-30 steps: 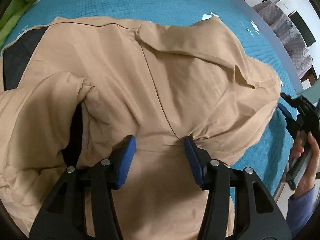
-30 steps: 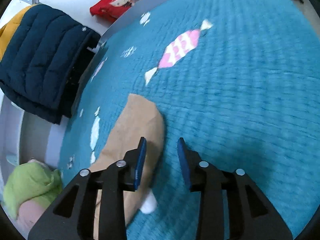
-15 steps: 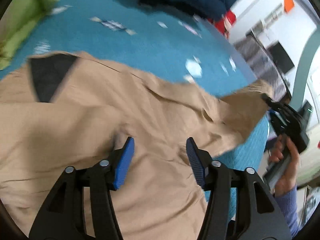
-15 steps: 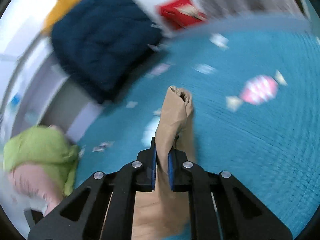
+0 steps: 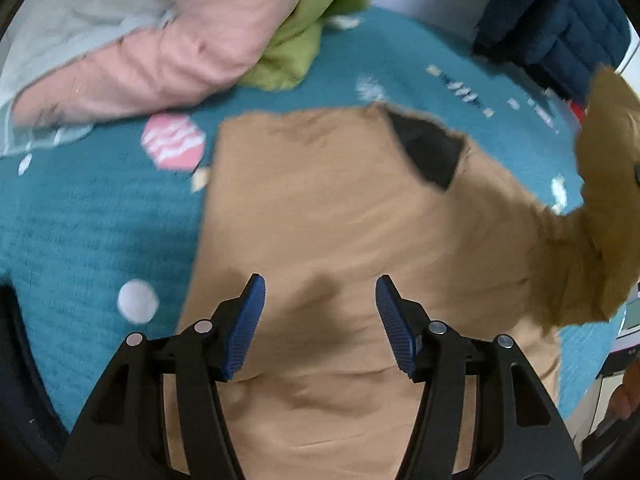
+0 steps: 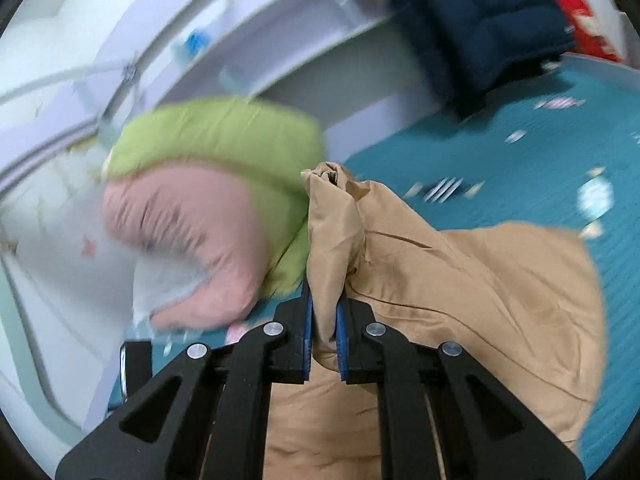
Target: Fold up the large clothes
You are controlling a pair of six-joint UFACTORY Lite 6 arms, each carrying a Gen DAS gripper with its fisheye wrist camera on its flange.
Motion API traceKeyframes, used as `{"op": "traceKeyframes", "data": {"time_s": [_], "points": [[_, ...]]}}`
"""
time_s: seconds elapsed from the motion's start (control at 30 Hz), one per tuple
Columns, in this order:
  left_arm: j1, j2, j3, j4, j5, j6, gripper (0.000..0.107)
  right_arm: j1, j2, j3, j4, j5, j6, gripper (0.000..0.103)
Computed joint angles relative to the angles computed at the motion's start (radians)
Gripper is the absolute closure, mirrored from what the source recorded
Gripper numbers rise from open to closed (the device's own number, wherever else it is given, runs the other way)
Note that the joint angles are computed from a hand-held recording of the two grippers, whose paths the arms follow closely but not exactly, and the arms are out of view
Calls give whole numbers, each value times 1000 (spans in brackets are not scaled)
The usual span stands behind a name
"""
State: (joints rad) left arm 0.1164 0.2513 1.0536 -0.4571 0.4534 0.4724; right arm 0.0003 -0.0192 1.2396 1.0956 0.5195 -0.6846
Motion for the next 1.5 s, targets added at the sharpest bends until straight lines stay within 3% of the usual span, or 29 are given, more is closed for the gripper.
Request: {"op": "traceKeyframes", "data": {"time_s": [0.2,0.37,0.47,0.53,0.67,0.77,0.83,1.0,1.1,1.17,1.2,1.33,1.5], "points": [[92,117,-47,-185,-22,277,49,230,134,-3,-76,-111,105,94],[184,69,-99,-419,25,549,49,329,280,55,-115,-151,192,93],[231,38,-108,-421,52,560,48,353,323,42,-109,-168,198,90],[240,21,-109,-395,61,524,48,337,345,23,-33,-147,143,86],[286,-28,-120,-373,105,506,48,308,355,-28,128,-103,-3,67],[291,-72,-124,-320,105,466,48,305,307,-49,139,-83,-17,51],[299,-106,-120,-299,112,436,47,306,253,-66,112,-95,-3,47],[231,-135,-78,-307,136,364,46,223,59,-138,-92,-134,137,47],[128,-132,-69,-312,129,327,46,44,-4,-172,-170,-75,173,50],[55,-110,-63,-344,111,328,46,-110,4,-168,-215,-9,182,63],[30,-90,-55,-364,111,333,46,-154,8,-170,-249,-4,199,65],[-67,59,14,-344,75,252,42,-312,170,-131,-264,120,167,66],[-102,215,104,-283,52,176,41,-309,229,-137,-251,103,89,66]]}}
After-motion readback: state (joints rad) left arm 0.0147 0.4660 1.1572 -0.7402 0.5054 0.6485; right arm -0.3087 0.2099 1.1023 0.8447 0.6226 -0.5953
